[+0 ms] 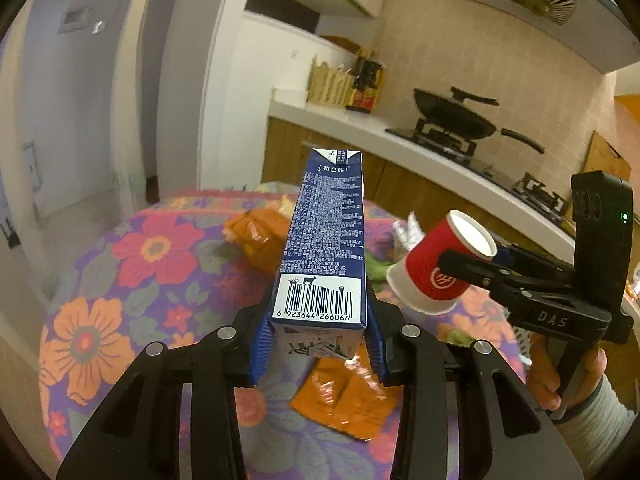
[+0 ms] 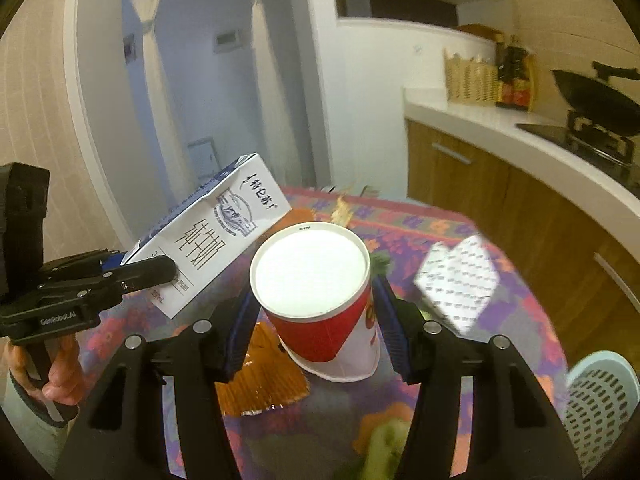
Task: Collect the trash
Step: 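Carry the carton and red cup over the basket and open the right tool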
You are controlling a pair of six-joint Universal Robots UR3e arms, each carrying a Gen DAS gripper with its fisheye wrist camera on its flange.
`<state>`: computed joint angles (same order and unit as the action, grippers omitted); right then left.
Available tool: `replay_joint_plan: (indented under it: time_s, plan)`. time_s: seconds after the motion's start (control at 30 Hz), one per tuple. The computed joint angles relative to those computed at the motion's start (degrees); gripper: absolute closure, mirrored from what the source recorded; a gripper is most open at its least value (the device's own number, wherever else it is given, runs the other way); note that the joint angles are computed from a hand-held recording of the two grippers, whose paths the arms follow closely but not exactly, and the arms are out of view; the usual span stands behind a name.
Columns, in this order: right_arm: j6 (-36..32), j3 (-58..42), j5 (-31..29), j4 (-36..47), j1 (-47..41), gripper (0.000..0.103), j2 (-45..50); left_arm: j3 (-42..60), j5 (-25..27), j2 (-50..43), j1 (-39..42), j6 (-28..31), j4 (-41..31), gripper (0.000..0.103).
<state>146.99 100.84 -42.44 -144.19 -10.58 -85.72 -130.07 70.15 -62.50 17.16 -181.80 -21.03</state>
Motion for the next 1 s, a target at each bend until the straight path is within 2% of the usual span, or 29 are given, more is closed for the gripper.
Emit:
replay_joint_plan:
  time_s: [0.23, 0.4, 0.5, 0.7, 0.83, 1.0]
  plan:
    - [-5.86, 4.71, 6.83, 7.6, -13.21, 0.051, -9.37, 8.83, 7.45, -8.05, -13.37, -3.35, 2.72, 0.066]
    - [-11.43, 7.04, 10.02, 14.49, -24.41, 0.051, -14.44, 17.11, 9.6, -19.56, -23.78, -8.61, 5.84, 0.066]
    - [-14.11, 8.33, 10.6, 17.04, -30.44, 0.051, -15.66, 23.87, 11.49, -27.37, -29.58, -9.83, 5.91, 0.066]
    - [-17.24, 7.96, 10.38, 20.55, -41.78, 0.051, -12.64, 41.27, 14.65, -41.79, -38.11, -9.11, -0.3, 0.066]
    - [-15.44, 6.84, 9.23, 18.53, -45.43, 0.051, -7.98, 54.1, 14.55, -51.25, -41.6, -9.38, -6.49, 0.066]
    - [-10.05, 5.5, 5.88, 11.1, -45.85, 0.051, -0.82, 69.03, 15.5, -62.86, -46.03, -12.25, -13.39, 0.066]
